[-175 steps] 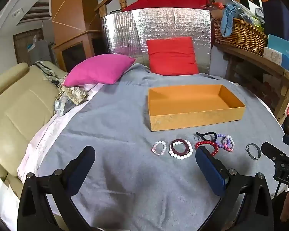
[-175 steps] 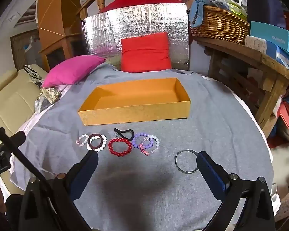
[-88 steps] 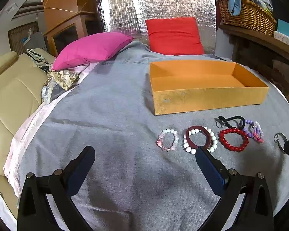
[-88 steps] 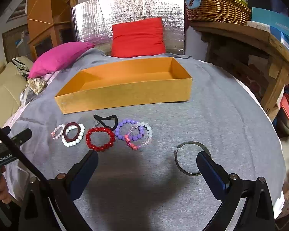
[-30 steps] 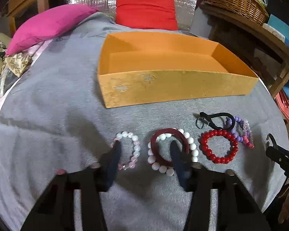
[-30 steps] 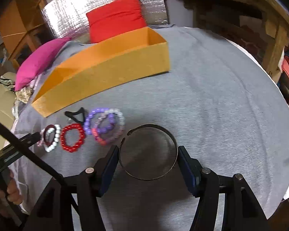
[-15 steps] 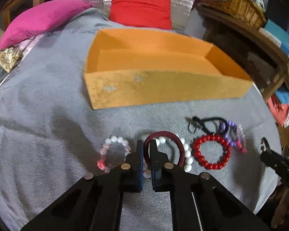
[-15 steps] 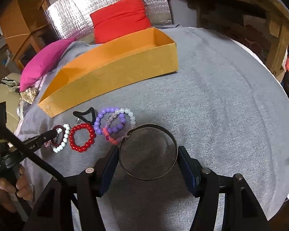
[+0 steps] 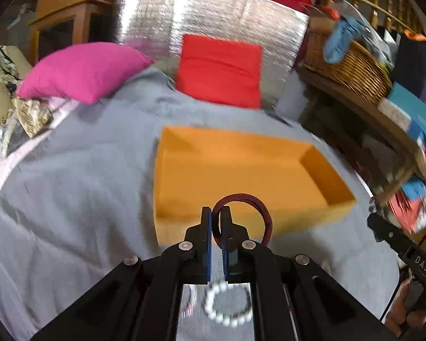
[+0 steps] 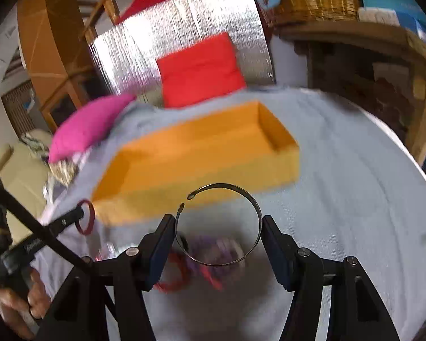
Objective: Organize jewelry
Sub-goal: 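Carry the silver bangle into the orange box and release while the left tool drops the dark red bangle there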
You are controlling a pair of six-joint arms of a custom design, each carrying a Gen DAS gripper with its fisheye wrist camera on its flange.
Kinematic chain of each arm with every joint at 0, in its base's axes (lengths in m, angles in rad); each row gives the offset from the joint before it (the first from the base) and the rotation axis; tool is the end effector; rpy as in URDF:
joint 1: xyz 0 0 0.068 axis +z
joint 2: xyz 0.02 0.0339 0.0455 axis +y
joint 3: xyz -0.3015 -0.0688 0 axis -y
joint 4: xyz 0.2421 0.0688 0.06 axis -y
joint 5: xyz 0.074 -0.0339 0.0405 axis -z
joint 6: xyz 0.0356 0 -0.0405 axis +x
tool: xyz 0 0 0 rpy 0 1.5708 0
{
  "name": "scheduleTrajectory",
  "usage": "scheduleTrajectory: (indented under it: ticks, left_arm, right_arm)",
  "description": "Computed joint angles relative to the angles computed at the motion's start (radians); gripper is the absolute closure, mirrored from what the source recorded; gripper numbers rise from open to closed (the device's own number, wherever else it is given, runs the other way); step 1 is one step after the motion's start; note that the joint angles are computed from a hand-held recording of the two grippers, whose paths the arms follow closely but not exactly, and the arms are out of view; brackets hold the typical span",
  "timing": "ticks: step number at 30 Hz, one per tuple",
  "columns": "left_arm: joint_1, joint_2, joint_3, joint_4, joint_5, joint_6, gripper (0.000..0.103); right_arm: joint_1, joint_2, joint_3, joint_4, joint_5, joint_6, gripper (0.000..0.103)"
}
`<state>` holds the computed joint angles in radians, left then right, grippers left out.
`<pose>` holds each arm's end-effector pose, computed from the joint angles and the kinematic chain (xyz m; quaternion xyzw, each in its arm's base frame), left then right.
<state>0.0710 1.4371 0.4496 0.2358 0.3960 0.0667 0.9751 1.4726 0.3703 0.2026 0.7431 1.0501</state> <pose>0.2417 0.0034 0.1703 0.0764 0.8995 -0.1532 0.4019 0.1409 0.1650 0.1461 0.1525 0.8747 0.0787 0.4533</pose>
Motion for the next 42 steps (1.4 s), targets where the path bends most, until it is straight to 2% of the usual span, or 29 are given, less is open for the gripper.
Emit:
scheduleTrajectory:
  ticks: [4, 7, 9, 12, 16, 20, 22, 23, 24, 27, 34, 39, 42]
  left_arm:
    - [-0.054, 0.106, 0.104, 0.077, -0.096, -0.109, 0.097]
    - [-0.098, 0.199, 0.16, 0.117, -0.136, -0.127, 0.097]
    - [-0.104, 0.249, 0.193, 0.109, -0.153, -0.122, 0.097]
    - [-0.111, 0.329, 0.249, 0.078, -0.18, -0.129, 0.097]
    - [-0.125, 0.389, 0.282, 0.045, -0.216, -0.105, 0.097]
    - [-0.094, 0.409, 0.321, -0.039, -0.167, -0.119, 0.094]
    - [-0.092, 0.395, 0.322, -0.066, -0.162, -0.099, 0.074]
    - [-0.091, 0.388, 0.318, -0.064, -0.175, -0.093, 0.05]
    - [-0.091, 0.37, 0.302, -0.048, -0.194, -0.092, 0.04]
    - [-0.07, 0.317, 0.273, -0.032, -0.192, -0.074, 0.04]
    - [-0.001, 0.165, 0.177, -0.009, -0.19, 0.003, 0.04]
    - [0.081, 0.05, 0.053, 0.036, -0.204, 0.088, 0.035]
    - [0.171, -0.005, -0.037, 0.084, -0.175, 0.133, 0.034]
  right_arm:
    - [-0.152, 0.061, 0.043, 0.23, -0.029, -0.255, 0.039]
    - [-0.282, 0.157, 0.06, 0.407, -0.148, -0.334, 0.038]
    - [-0.367, 0.239, 0.096, 0.465, -0.237, -0.357, 0.038]
    - [-0.434, 0.328, 0.219, 0.355, -0.286, -0.373, 0.038]
    - [-0.464, 0.377, 0.371, 0.142, -0.336, -0.454, 0.038]
    - [-0.476, 0.433, 0.477, -0.021, -0.399, -0.426, 0.038]
    - [-0.473, 0.454, 0.511, -0.078, -0.401, -0.412, 0.038]
    - [-0.473, 0.463, 0.526, -0.107, -0.395, -0.395, 0.038]
    - [-0.472, 0.464, 0.528, -0.119, -0.397, -0.374, 0.038]
    - [-0.477, 0.469, 0.544, -0.165, -0.396, -0.331, 0.031]
    - [-0.41, 0.312, 0.422, -0.161, -0.31, -0.283, 0.031]
    - [-0.3, 0.122, 0.278, -0.182, -0.192, -0.232, 0.031]
    - [-0.223, -0.003, 0.199, -0.223, -0.134, -0.188, 0.031]
